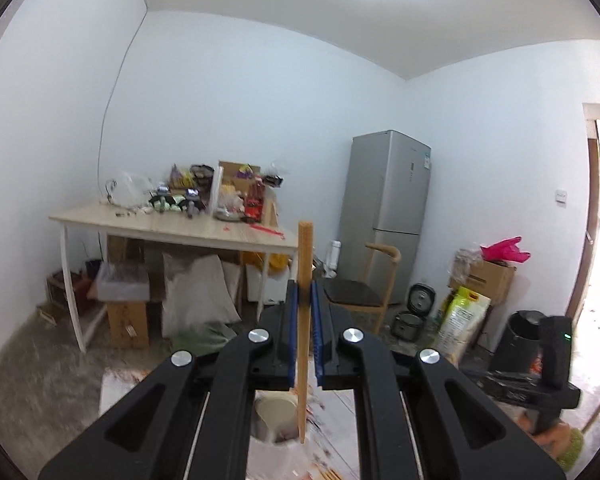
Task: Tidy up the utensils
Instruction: 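Lift the held chopsticks with both tools and carry them toward the holder, then lower the chopstick into the holder and open the left tool while the right tool lowers its chopstick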
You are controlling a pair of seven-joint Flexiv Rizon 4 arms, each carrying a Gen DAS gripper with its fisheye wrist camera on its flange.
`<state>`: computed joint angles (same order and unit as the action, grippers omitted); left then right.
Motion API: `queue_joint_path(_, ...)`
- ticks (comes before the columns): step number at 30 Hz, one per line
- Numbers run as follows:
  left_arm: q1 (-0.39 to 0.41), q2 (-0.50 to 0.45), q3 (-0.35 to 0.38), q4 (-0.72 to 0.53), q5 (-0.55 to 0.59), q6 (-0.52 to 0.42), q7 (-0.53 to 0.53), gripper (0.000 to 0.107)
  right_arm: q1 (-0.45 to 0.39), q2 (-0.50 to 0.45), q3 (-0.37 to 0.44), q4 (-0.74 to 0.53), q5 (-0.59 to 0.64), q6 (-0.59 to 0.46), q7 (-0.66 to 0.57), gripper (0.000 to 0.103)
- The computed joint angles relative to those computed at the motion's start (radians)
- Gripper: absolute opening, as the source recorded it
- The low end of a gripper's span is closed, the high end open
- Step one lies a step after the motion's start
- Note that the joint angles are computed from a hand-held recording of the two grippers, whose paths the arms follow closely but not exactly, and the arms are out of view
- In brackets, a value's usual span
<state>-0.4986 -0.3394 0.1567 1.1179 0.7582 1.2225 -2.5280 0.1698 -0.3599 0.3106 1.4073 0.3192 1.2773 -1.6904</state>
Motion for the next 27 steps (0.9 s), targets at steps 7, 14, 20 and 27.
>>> queue_joint_path(7,0.075,-0.098,-0.024,-0.052,-0.152,-0.028,0.121,0.006,-0.010,-0.033,0.003,-0.029,0.017,-0.045,-0.005,0.004)
queue_joint_path(14,0.089,-0.178,-0.012,-0.043,-0.283,-0.025,0.192,0.006,-0.006,-0.076,-0.008,-0.086,0.009,-0.103,0.009,0.004)
queue_joint_path(20,0.100,-0.215,-0.026,-0.033,-0.384,-0.068,0.276,0.006,-0.002,-0.079,-0.013,-0.088,0.002,-0.119,0.013,0.004)
queue_joint_path(27,0.112,-0.228,-0.046,-0.006,-0.477,-0.127,0.348,0.007,0.008,-0.087,-0.016,-0.104,-0.011,-0.127,0.014,0.004)
